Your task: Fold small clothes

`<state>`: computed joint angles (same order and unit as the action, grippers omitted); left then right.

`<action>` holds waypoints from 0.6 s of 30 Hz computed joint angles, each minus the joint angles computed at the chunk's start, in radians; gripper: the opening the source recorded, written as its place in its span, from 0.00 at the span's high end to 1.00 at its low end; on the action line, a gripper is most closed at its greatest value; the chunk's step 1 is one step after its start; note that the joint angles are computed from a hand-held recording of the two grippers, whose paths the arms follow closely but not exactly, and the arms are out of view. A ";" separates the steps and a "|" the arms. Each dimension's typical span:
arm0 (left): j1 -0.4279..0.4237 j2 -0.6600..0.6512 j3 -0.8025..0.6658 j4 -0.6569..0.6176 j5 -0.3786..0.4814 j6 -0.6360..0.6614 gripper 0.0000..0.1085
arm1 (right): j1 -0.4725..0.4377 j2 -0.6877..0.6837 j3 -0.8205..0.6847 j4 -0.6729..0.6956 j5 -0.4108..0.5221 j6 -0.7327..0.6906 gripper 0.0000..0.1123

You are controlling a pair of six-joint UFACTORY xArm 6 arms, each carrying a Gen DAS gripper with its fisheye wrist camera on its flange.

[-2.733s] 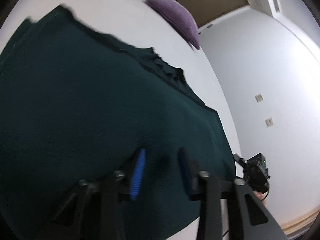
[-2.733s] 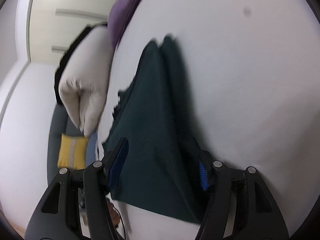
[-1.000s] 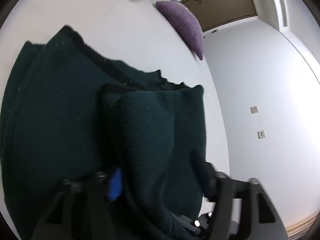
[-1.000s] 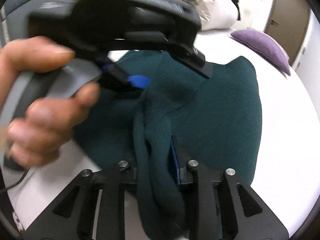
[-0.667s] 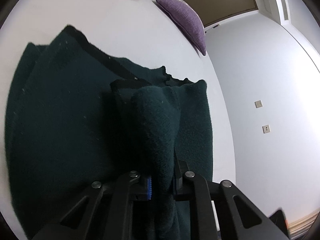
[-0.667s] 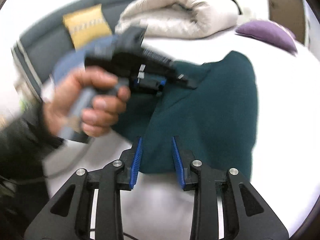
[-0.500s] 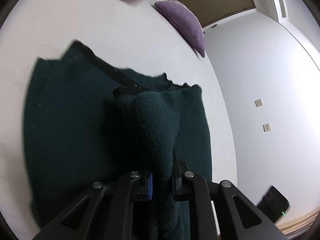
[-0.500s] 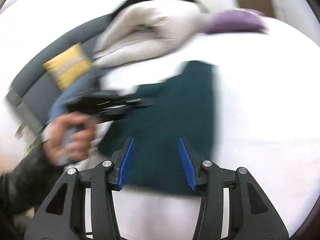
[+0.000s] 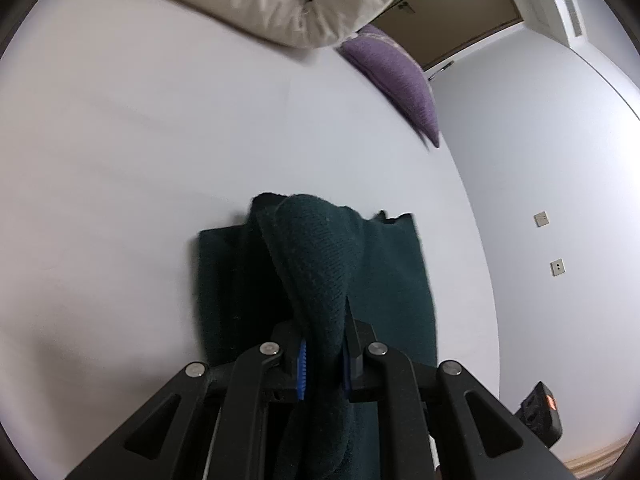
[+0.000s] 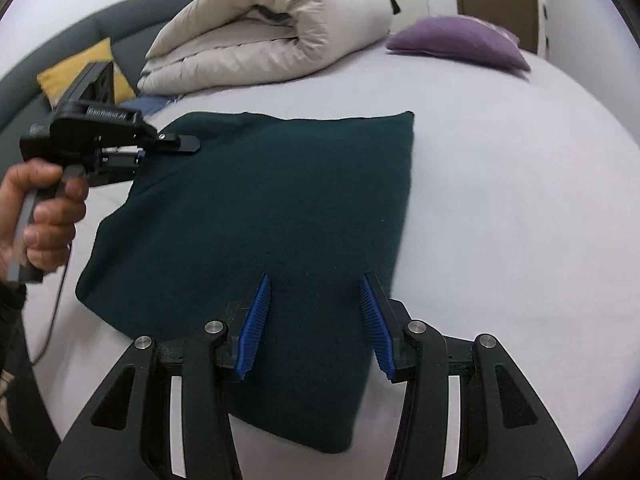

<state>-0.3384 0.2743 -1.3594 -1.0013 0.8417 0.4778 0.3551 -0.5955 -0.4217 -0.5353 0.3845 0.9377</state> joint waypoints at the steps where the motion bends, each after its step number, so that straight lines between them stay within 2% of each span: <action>1: 0.004 0.004 0.010 -0.008 -0.007 0.005 0.87 | 0.023 -0.015 -0.003 -0.019 0.032 0.026 0.59; 2: 0.008 0.008 0.016 -0.020 -0.008 0.009 0.87 | 0.013 -0.016 0.001 -0.014 0.027 0.017 0.59; 5: 0.018 0.027 0.042 -0.050 -0.020 0.015 0.87 | 0.078 -0.011 -0.012 -0.069 0.064 0.110 0.59; 11: 0.020 0.020 0.084 -0.142 -0.058 0.045 0.83 | 0.177 0.118 -0.089 -0.231 0.114 0.292 0.52; 13: 0.007 -0.026 0.122 -0.093 -0.124 0.020 0.80 | 0.207 0.107 -0.091 -0.229 0.137 0.311 0.52; 16: -0.041 -0.145 0.227 0.021 -0.309 -0.029 0.72 | 0.173 0.072 -0.064 -0.213 0.033 0.341 0.52; 18: -0.066 -0.238 0.308 0.002 -0.377 0.038 0.70 | 0.156 0.070 -0.072 -0.219 -0.002 0.362 0.52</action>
<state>-0.4047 0.0364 -1.0512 -0.9996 0.4644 0.5162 0.5113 -0.5252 -0.4942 -0.7546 0.3821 1.2998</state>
